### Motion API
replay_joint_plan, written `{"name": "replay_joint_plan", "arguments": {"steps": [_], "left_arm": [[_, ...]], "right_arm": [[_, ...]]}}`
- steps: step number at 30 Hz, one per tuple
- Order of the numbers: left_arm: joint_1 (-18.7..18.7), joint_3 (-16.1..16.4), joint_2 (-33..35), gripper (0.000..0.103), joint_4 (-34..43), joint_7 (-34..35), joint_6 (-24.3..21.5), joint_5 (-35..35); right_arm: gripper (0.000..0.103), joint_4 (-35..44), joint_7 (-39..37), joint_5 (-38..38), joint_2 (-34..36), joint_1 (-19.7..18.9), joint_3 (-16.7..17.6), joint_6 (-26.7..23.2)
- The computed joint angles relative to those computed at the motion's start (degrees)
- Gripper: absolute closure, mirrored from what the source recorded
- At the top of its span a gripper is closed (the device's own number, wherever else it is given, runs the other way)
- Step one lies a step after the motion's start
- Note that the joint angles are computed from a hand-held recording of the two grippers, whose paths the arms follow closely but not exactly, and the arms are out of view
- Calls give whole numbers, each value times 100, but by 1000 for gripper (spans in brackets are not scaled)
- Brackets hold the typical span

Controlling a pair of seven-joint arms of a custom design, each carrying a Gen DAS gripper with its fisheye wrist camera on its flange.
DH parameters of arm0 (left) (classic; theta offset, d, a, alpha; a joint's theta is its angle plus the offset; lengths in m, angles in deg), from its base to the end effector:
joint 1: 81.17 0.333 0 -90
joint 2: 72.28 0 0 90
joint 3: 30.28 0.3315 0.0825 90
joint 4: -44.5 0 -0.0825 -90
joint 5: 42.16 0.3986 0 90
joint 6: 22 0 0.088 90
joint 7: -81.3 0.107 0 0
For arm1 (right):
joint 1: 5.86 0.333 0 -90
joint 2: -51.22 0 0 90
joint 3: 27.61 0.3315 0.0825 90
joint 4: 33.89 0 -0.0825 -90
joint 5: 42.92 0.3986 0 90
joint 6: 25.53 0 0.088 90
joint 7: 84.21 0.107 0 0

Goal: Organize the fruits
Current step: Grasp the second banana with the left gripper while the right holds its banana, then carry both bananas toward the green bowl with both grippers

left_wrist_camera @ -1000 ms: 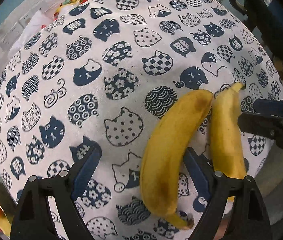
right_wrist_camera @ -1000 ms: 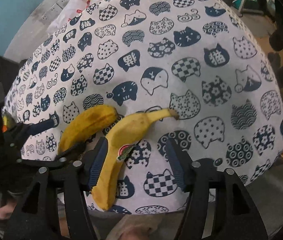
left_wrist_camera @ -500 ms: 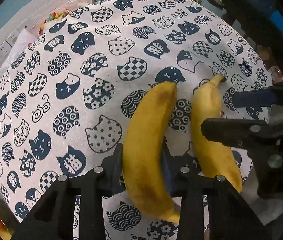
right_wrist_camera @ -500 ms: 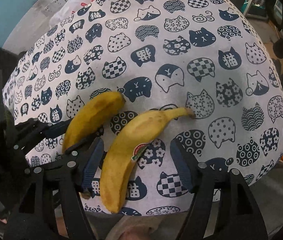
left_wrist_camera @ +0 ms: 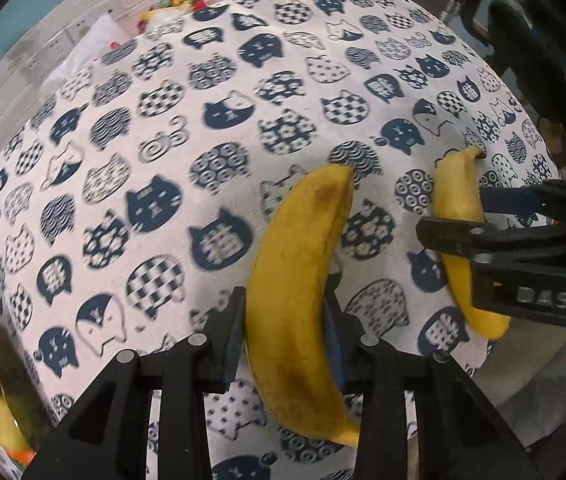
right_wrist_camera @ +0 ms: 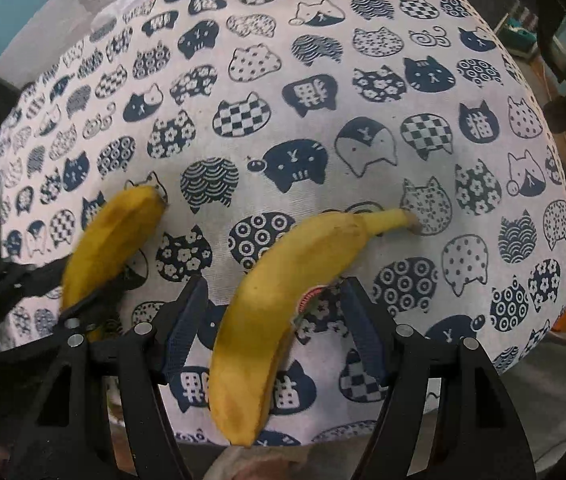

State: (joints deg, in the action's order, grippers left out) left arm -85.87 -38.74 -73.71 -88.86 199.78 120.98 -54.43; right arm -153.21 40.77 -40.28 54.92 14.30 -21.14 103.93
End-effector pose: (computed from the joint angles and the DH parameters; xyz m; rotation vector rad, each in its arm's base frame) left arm 0.5189 -0.1202 0.3731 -1.4679 2.6789 -0.3509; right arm 0.5203 0.2615 0.4143 -1.9431 2.3136 0.0234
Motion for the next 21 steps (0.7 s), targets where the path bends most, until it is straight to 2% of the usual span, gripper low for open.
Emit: {"name": "replay_joint_plan", "arguments": {"steps": [4,6,8,10,15,21], "left_arm": [[103,96,-177,67,-172,61,-35,-100],[152,126,-221,67,-198,71,-60,-120],[233,195,-323,67,-251,204,-119,-166],[285,226,-407,67,-294,264,-150,-221],[403,313,-644,67,-309,396,-305,-381],[491,321,-742,67,-163,242,-359,-345]], "right_arm": [[34,175,445,-717,206,165,54,-110],[48,210,542,-1073,247,252,82,-71],[65,234,322,-992,276,268,121,58],[69,289,157,-1016,324,311,155,128],[69,460,-117,-952,457,417,221,542],[69,803,-125,-1200,583,567,232,636]]}}
